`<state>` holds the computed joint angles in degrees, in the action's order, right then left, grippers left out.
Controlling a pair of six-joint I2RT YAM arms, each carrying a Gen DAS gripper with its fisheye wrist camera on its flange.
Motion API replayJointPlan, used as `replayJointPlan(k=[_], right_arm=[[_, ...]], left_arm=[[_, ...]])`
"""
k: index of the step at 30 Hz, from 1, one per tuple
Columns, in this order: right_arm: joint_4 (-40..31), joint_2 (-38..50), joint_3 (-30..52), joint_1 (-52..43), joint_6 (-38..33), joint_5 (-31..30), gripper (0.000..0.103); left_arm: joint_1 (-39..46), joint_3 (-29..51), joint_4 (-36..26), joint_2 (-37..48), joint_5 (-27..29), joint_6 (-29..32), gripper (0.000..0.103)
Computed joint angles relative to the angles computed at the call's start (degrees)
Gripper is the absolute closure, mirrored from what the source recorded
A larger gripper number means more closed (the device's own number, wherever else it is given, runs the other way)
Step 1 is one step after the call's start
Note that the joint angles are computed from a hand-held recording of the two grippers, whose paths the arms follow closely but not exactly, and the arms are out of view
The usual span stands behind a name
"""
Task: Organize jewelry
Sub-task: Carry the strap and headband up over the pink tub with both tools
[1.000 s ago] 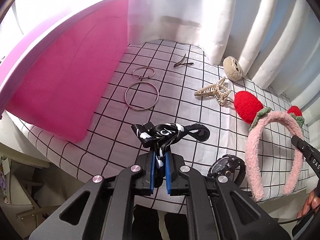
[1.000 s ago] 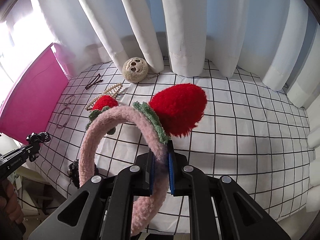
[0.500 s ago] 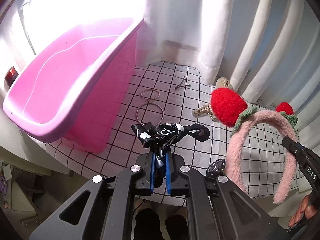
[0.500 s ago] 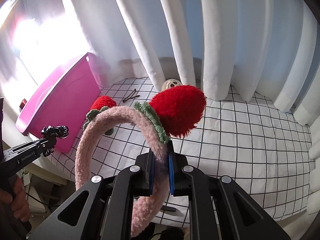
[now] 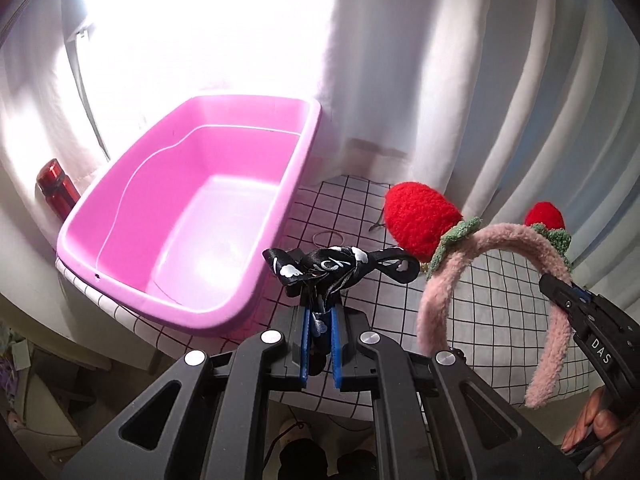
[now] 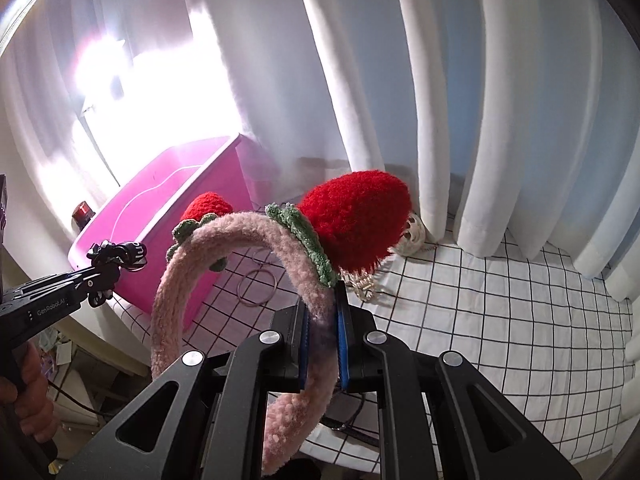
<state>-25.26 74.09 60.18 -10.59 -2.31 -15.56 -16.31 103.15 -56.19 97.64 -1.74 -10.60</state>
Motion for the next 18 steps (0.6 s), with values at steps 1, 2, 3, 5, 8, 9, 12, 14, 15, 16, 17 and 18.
replayJointPlan(k=[1, 2, 3, 5, 8, 9, 12, 14, 15, 16, 17, 18], right_arm=[[0.26, 0.23, 0.75, 1.07, 0.46, 0.43, 0.092], [0.50, 0.57, 1.54, 2.05, 0.88, 0.76, 0.092], [0.66, 1.05, 2.45, 3.09, 1.23, 1.13, 0.092], [1.02, 2.11, 4.19, 5.07, 1.90, 1.95, 0.092], [1.62, 4.16, 7.31, 8.33, 2.89, 3.56, 0.092], [1.82, 4.86, 8.39, 9.55, 3.21, 4.27, 0.092], [1.58, 6.96, 11.94, 13.27, 3.76, 6.44, 0.092], [1.21, 8.95, 14.64, 15.46, 4.07, 7.74, 0.092], [1.18, 10.20, 16.08, 16.58, 4.21, 8.41, 0.092], [1.13, 11.26, 17.27, 17.45, 4.30, 8.88, 0.092], [1.12, 12.50, 18.61, 18.45, 4.35, 9.52, 0.092], [1.02, 13.83, 20.00, 19.41, 4.35, 10.16, 0.092]], left_arm=[[0.69, 0.90, -0.32, -0.05, 0.25, 0.40, 0.095], [1.37, 2.26, -0.75, 0.39, 0.48, 0.69, 0.095], [2.05, 3.70, -1.24, 0.89, 0.74, 1.02, 0.095], [4.05, 6.85, -2.18, 2.13, 1.21, 2.27, 0.095], [6.35, 12.01, -3.51, 4.10, 1.09, 3.92, 0.095], [7.08, 13.30, -3.67, 4.61, 1.08, 4.45, 0.095], [9.65, 17.97, -4.15, 6.92, 1.11, 6.46, 0.095], [11.42, 20.84, -4.77, 8.64, 1.61, 7.66, 0.095], [12.23, 22.27, -5.08, 9.65, 1.84, 8.09, 0.095], [13.08, 23.64, -5.44, 10.73, 2.07, 8.61, 0.095], [13.93, 25.74, -5.99, 12.42, 2.27, 9.14, 0.095], [14.75, 26.87, -6.36, 13.41, 2.50, 9.66, 0.095]])
